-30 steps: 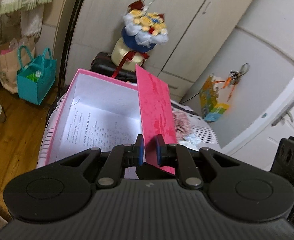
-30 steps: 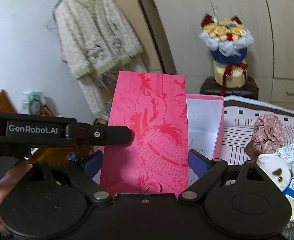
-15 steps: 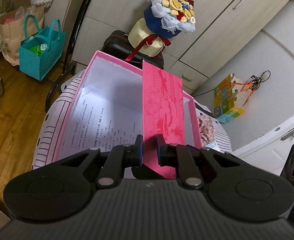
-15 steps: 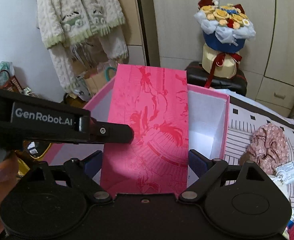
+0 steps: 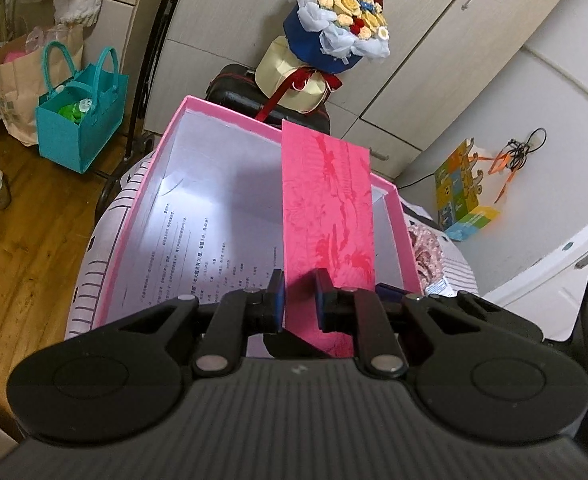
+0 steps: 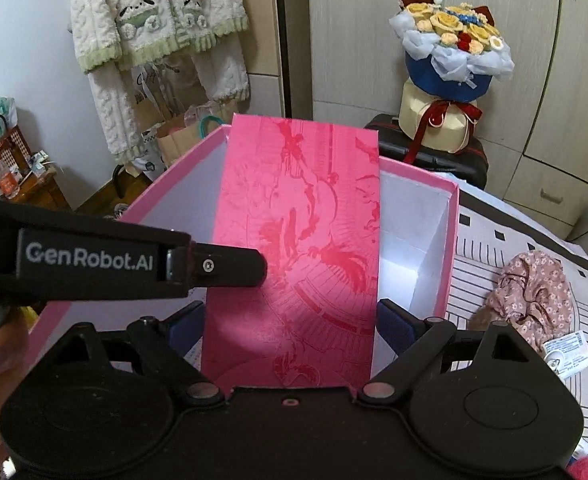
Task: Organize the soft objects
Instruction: 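Carry the red envelope with the left tool into the pink box and release, then move the left tool to the green yarn skein and grasp it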
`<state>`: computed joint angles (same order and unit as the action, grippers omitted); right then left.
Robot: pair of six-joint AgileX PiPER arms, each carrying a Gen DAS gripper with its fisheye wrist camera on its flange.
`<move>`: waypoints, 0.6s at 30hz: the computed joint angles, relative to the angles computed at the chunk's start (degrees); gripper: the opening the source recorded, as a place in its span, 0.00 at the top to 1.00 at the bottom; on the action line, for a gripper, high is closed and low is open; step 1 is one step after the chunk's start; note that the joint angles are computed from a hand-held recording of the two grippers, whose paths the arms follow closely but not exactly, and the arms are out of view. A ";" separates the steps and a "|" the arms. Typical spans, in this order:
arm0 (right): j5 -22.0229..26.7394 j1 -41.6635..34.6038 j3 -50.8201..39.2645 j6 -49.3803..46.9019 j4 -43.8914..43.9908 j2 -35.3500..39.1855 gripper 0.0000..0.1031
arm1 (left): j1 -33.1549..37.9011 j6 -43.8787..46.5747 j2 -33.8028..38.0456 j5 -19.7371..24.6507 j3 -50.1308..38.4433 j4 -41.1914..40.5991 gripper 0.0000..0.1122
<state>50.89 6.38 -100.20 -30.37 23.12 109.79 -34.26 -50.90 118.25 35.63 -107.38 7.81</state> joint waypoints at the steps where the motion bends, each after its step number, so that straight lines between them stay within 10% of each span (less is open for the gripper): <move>1: 0.08 0.07 -0.26 0.38 -0.42 0.28 0.10 | 0.00 0.21 0.70 0.82 -1.15 -0.14 0.87; 7: -2.02 0.49 1.31 -0.11 -2.07 -0.40 0.09 | -1.07 -2.87 2.66 3.52 -4.18 3.97 0.60; 18: -2.21 -3.29 9.58 -8.29 5.08 -7.83 0.09 | -6.97 -8.47 -5.03 6.14 2.22 16.84 0.44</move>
